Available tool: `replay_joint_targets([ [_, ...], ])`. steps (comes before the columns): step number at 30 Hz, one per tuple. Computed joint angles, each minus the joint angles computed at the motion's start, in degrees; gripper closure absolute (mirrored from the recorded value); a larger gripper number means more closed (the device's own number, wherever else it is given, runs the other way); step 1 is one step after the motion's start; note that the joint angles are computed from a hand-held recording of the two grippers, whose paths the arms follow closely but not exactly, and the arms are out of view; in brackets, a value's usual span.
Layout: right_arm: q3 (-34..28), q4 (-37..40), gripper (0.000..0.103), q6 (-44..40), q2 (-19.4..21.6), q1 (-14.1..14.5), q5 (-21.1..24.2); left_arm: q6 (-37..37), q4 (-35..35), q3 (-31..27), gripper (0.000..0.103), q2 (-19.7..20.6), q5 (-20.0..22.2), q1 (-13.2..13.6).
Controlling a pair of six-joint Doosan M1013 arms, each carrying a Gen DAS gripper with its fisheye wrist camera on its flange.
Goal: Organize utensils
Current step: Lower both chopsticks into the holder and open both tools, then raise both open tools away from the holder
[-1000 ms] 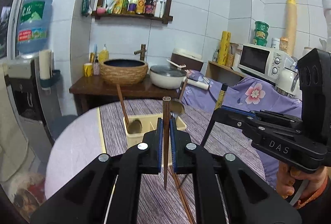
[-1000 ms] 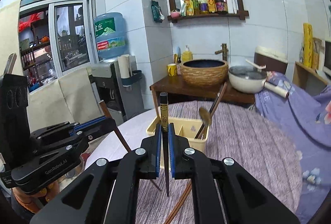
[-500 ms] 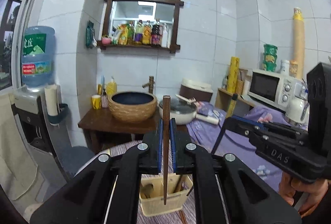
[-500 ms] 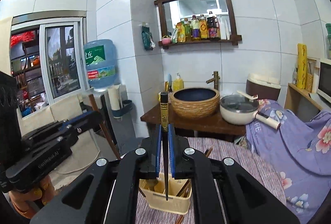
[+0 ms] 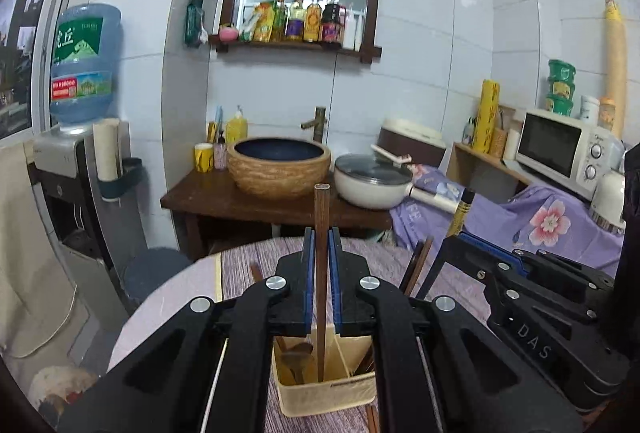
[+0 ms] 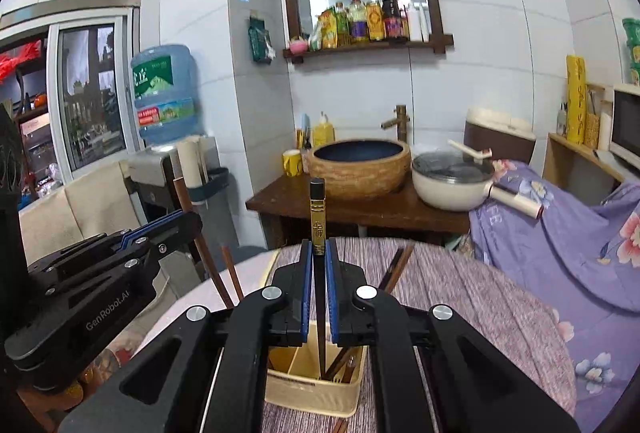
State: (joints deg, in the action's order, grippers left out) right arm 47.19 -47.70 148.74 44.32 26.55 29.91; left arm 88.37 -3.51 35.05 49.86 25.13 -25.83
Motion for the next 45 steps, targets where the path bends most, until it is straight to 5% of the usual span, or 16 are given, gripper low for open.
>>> replay_joint_targets([
  [17, 1.31, 1.76, 0.096, 1.53, 1.27, -0.01, 0.88, -0.4, 0.57, 3.97, 0.096, 1.14, 1.12, 0.04],
  [21, 3.29, -2.19, 0.076, 6.45, 0.36, -0.1, -0.63, 0.29, -0.22, 5.42, 0.095, 0.34, 0.06, 0.14],
  [23, 4.93, -4.21, 0.069, 9.41, -0.47, -0.15, -1.93, 0.43, -0.25, 7.27, 0.087, -0.7, -1.56, 0.17],
  [25, 6.64, -7.5, 0.065, 12.76, -1.34, 0.02, -2.33, -0.48, -0.17, 10.22, 0.047, -2.17, -4.33, 0.29],
  [26, 7.56, -9.64, 0.063, 14.68, -1.79, 0.25, -2.0, -1.29, -0.14, 12.35, 0.038, -3.18, -6.35, 0.37],
  [31, 13.29, -17.36, 0.049, 23.57, -4.24, 1.44, -0.36, -0.51, -2.4, 20.97, 0.024, -7.08, -10.98, 0.89],
  [35, 15.36, -7.04, 0.048, 15.25, -4.37, 1.7, 0.69, -0.64, -5.28, 27.02, 0.021, -9.02, -12.17, 1.24],
  [42, 13.14, 15.86, 0.05, -4.95, -0.35, 1.64, 7.09, -9.06, 3.83, 31.36, 0.021, -9.19, -7.93, 0.47],
  [45, 11.12, 19.73, 0.056, -8.32, 1.45, 1.66, 11.07, -13.97, 10.42, 32.02, 0.021, -8.94, -6.35, 0.05],
])
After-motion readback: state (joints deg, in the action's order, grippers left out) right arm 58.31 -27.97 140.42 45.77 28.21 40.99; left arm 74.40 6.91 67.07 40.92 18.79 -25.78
